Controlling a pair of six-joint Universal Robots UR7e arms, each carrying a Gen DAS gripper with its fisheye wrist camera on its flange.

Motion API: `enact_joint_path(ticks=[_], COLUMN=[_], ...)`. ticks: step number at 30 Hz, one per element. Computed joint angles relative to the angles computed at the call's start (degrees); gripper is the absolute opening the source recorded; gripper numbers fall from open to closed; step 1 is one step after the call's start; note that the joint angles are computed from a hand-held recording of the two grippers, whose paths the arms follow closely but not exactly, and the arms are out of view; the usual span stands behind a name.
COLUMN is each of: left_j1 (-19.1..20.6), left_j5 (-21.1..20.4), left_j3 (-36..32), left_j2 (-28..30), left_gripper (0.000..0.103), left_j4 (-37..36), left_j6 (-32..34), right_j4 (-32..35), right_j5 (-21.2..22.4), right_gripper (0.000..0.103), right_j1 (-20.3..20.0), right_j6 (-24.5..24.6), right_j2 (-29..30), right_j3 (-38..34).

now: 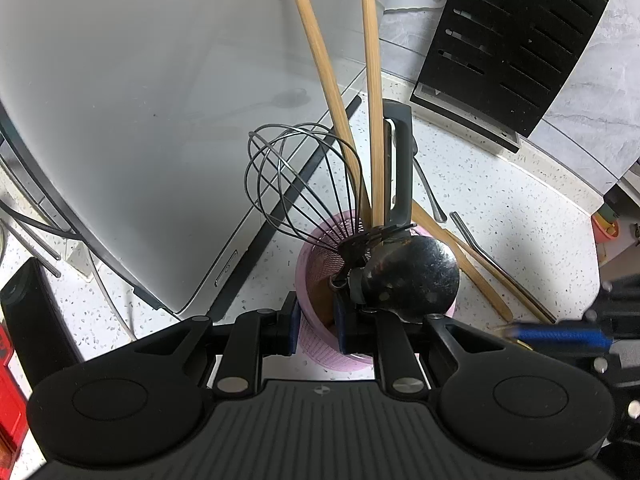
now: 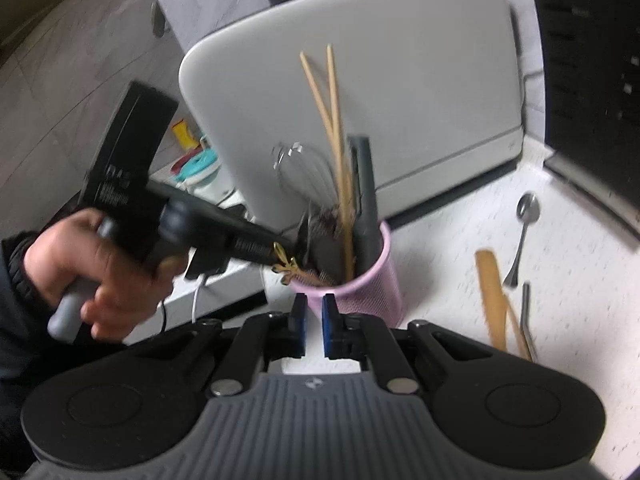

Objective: Organize utensils
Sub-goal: 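Move the right gripper back to the silver spoon on the counter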

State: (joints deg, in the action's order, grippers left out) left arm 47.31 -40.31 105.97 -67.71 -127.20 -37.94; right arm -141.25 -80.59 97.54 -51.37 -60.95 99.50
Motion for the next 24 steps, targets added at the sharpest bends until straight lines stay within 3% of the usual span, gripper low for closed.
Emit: enact_joint_path(ticks=[11, 24], left_j1=[0.1, 0.1], left_j5=[-0.4, -0.6], left_j3=[0.4, 0.5], left_j2=[-0.4, -0.6], left_gripper=[0.02, 0.021], left_j4=[-0.6, -0.9], left_j6=[0.7, 1.1], right_j4=[-3.7, -14.8], right_j5=[-2.3, -13.0], right_gripper=[0.007, 0.009], right_j1=[0.9, -0.4], right_j6=[-0.4, 2.6], right_j2=[1.7, 7.6], right_j3=[-0.5, -5.6])
